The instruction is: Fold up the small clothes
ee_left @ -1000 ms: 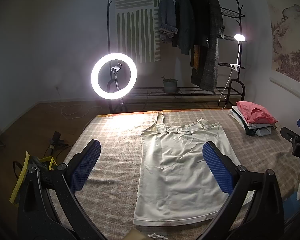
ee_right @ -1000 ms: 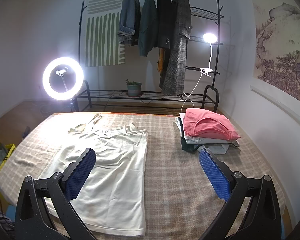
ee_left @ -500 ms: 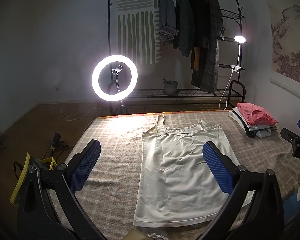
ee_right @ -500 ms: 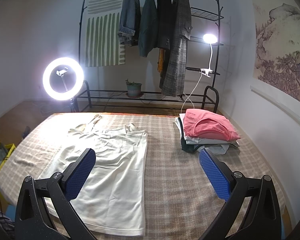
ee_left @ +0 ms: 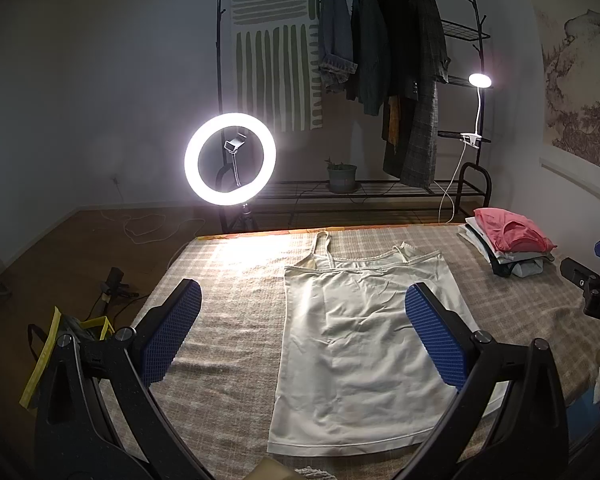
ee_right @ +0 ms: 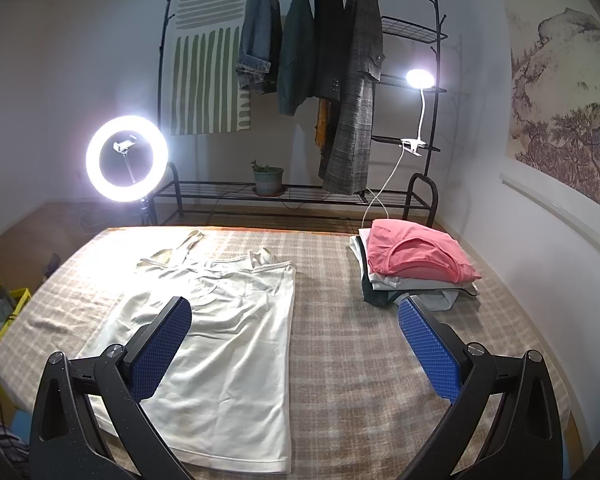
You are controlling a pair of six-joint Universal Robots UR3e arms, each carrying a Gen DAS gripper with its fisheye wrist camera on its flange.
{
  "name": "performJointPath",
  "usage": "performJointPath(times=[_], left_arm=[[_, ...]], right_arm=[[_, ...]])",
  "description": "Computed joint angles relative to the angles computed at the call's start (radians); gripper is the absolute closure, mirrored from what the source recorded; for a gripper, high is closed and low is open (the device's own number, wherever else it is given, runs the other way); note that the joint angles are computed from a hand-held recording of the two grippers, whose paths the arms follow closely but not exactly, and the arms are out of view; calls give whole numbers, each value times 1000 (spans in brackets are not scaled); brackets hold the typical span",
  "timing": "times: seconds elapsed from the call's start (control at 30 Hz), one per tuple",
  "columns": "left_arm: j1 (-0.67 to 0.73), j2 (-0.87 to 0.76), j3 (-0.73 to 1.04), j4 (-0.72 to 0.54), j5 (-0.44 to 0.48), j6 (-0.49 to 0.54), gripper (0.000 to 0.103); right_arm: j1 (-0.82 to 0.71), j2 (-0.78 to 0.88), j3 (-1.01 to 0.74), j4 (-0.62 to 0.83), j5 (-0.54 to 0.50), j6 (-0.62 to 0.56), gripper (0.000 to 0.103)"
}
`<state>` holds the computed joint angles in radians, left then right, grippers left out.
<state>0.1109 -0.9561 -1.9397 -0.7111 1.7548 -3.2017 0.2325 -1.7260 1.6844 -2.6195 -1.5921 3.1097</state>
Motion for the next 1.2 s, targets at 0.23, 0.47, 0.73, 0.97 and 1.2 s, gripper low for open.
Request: performJointPath(times=[0.23, 0.47, 0.73, 0.97, 1.2], left_arm=[[-7, -1, -2, 6, 8, -2, 0], [-12, 3, -10, 11, 13, -4, 0], [-14, 5, -15, 15, 15, -3, 0], [-6, 7, -3, 0, 9, -2, 0], [66, 24, 16, -35, -45, 30, 0]], right_arm=[[1, 1, 1, -3, -2, 1, 0], [3, 3, 2, -6, -3, 0, 0], [5, 5, -2, -4, -3, 3, 0], [24, 20, -21, 1, -18, 7, 0], [52, 53, -53, 1, -26, 21, 0]])
